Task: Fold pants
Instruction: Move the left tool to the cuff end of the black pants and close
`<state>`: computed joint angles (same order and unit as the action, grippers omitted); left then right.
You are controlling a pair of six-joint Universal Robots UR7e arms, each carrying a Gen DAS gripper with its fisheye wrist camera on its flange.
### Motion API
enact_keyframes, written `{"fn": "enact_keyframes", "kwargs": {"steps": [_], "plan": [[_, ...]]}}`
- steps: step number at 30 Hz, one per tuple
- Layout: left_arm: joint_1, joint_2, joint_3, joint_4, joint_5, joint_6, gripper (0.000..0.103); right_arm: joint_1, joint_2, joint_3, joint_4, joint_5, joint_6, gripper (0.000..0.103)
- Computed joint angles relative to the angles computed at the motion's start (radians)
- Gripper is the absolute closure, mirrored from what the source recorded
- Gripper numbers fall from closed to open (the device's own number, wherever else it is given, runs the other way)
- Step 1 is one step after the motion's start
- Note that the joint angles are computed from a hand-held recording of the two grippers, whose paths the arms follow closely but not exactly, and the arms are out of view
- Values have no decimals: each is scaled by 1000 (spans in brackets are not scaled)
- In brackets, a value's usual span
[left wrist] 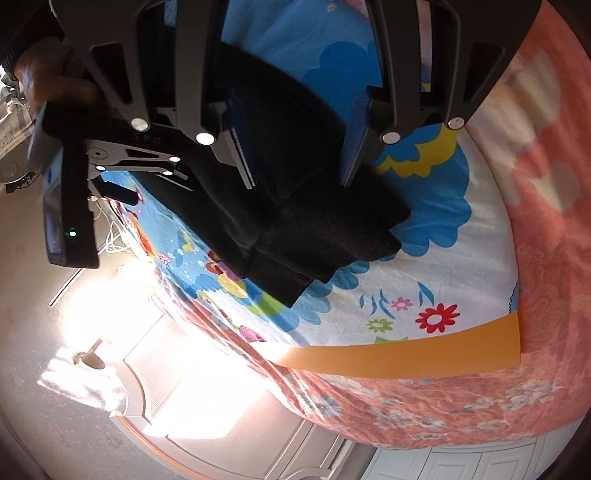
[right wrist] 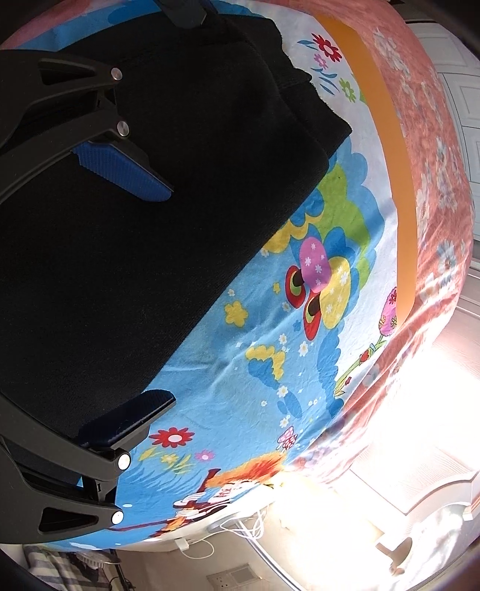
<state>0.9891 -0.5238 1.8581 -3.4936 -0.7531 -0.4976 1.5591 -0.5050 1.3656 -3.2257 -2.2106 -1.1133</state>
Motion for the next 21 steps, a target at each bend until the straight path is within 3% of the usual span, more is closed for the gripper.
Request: {"fn": "enact_keyframes", "kwargs": {"steps": [2,5,11,19,21], "plan": [[20,-16,9,17,-42,-43,57,-5,-46,71,-14,30,9,5],[25,1,27,-84,-60,2,57,-10,-90,162,-107,43,-19,5],[35,-11,69,-141,-113,-23,55,-20,-190,288,-76,61,77,5],[0,2,66,-128,-36,-14,56,-45,-227,371,-46,58,126,5],[-6,4,70,-142,-48,12,56,-48,-233,376,-33,59,149,5]]}}
